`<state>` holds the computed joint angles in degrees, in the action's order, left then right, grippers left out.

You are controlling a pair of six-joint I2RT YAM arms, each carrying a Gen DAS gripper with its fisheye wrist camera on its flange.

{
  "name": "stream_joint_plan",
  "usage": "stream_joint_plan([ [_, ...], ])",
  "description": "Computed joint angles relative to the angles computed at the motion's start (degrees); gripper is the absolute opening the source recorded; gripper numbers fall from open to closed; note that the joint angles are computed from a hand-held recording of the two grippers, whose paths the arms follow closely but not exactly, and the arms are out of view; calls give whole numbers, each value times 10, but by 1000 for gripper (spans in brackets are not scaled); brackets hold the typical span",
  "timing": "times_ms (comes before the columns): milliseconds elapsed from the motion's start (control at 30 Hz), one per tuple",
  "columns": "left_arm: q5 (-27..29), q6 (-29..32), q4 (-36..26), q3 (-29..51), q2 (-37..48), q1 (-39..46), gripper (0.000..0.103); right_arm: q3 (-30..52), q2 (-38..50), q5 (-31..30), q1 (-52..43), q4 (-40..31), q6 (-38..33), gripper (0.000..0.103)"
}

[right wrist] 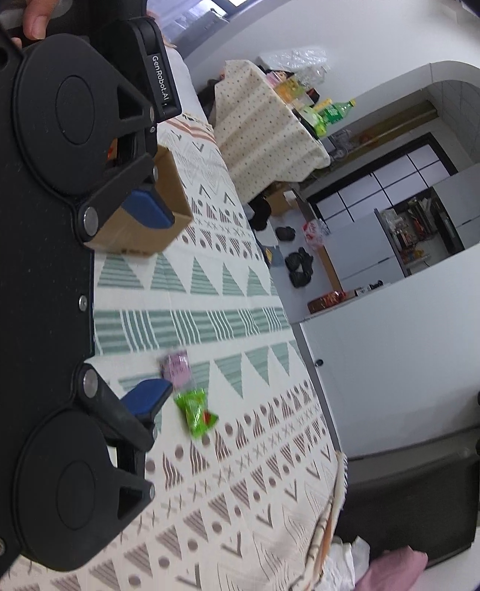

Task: Organize snacks
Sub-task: 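Move both tools toward the pink and green candies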

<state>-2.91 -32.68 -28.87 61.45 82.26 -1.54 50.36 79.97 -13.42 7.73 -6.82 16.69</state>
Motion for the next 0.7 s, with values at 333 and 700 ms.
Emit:
stream_joint_plan([
  [333, -30, 9, 25, -1, -5, -79, 96, -17, -44, -32, -96, -41, -48, 98],
  [700, -58, 16, 53, -8, 4, -144, 96, -54, -43, -96, -188, -12, -89, 99],
])
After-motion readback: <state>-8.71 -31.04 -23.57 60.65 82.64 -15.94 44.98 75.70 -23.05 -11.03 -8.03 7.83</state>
